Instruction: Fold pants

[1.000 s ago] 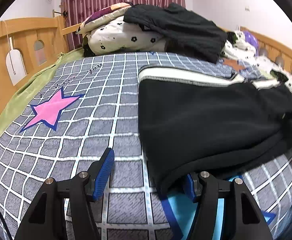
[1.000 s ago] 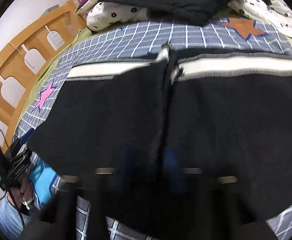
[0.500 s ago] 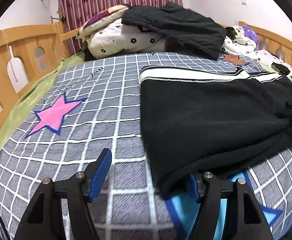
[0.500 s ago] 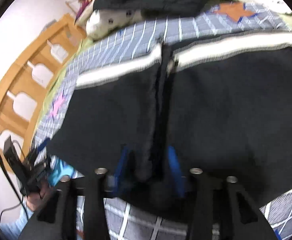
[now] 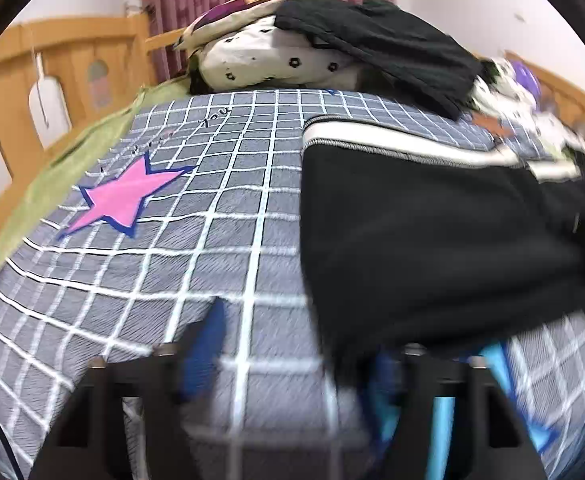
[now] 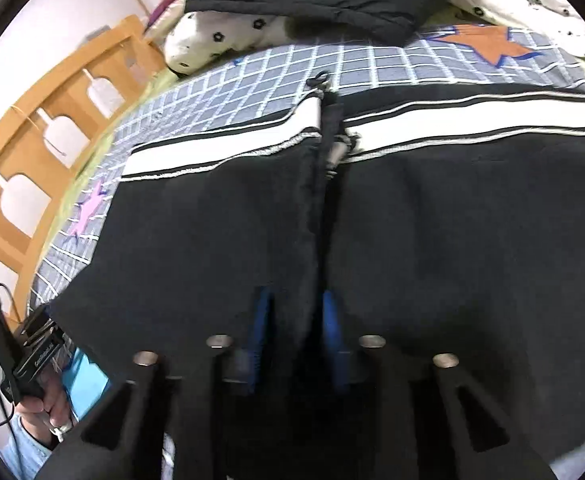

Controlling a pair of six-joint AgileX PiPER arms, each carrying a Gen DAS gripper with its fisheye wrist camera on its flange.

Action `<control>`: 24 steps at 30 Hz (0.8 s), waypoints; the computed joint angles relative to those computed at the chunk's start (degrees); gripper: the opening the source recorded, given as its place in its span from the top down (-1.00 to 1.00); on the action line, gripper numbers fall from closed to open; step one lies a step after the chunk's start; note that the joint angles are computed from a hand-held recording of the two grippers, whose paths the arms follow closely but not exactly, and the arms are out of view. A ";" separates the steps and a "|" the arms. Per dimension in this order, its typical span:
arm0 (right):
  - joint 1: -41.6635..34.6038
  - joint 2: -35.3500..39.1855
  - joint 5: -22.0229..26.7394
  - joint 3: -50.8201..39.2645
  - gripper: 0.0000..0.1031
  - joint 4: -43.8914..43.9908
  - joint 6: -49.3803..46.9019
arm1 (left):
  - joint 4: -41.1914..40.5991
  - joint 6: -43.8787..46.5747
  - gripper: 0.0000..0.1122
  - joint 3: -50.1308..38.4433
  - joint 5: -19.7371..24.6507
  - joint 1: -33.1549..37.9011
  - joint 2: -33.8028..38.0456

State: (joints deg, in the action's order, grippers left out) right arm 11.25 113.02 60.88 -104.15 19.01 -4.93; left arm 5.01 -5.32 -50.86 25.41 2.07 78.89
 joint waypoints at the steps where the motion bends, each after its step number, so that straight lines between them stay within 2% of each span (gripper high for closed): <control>1: -0.17 -2.02 -1.11 1.58 0.24 -0.67 0.52 | -2.09 3.85 -0.21 2.66 -0.94 0.75 -2.67; 4: 1.21 -9.07 -6.25 7.90 0.24 -3.25 -0.53 | -7.28 10.51 -0.21 7.49 -0.06 2.78 -9.98; 7: 4.28 -14.73 -10.86 15.32 0.24 -7.85 -2.18 | -11.74 13.43 -0.21 7.37 1.59 4.32 -14.02; 9: 5.43 -15.71 -12.61 18.72 0.25 -9.07 -2.60 | -9.73 10.57 -0.21 3.71 2.51 3.24 -12.28; 11: 5.60 -12.25 -9.84 17.94 0.17 -9.17 -0.96 | -5.55 5.69 -0.21 -2.16 3.41 0.50 -8.00; 12: 5.49 -10.96 -10.01 16.91 0.16 -7.80 -0.55 | -3.63 3.73 -0.21 -5.06 3.89 -0.83 -5.29; 13: 5.22 -11.82 -10.63 17.79 0.16 -7.25 -0.71 | -1.68 1.57 -0.21 -6.86 4.00 -1.81 -3.12; 15: 4.20 -12.96 -8.32 16.87 0.16 -5.19 -2.14 | 4.87 -6.08 -0.21 -10.61 5.84 -4.25 2.36; 17: 1.70 -16.03 -7.81 17.38 0.16 -3.04 -3.78 | 6.44 -8.27 -0.22 -11.32 7.62 -5.21 6.38; 18: 1.31 -17.08 -8.34 17.89 0.13 -3.47 -3.62 | 3.86 -6.13 -0.25 -10.10 7.17 -4.65 7.92; 19: -0.46 -19.30 -8.18 18.77 0.11 -4.18 -3.96 | -1.02 -3.08 -0.25 -7.49 4.43 -3.19 7.18; 20: -1.94 -20.57 -7.66 18.84 0.07 -5.18 -3.70 | -6.16 0.87 -0.25 -6.12 3.86 -1.51 5.65; 24: -12.04 -25.58 -7.32 21.10 -0.17 -8.25 -4.66 | -20.17 12.55 -0.23 -8.03 9.44 4.09 4.61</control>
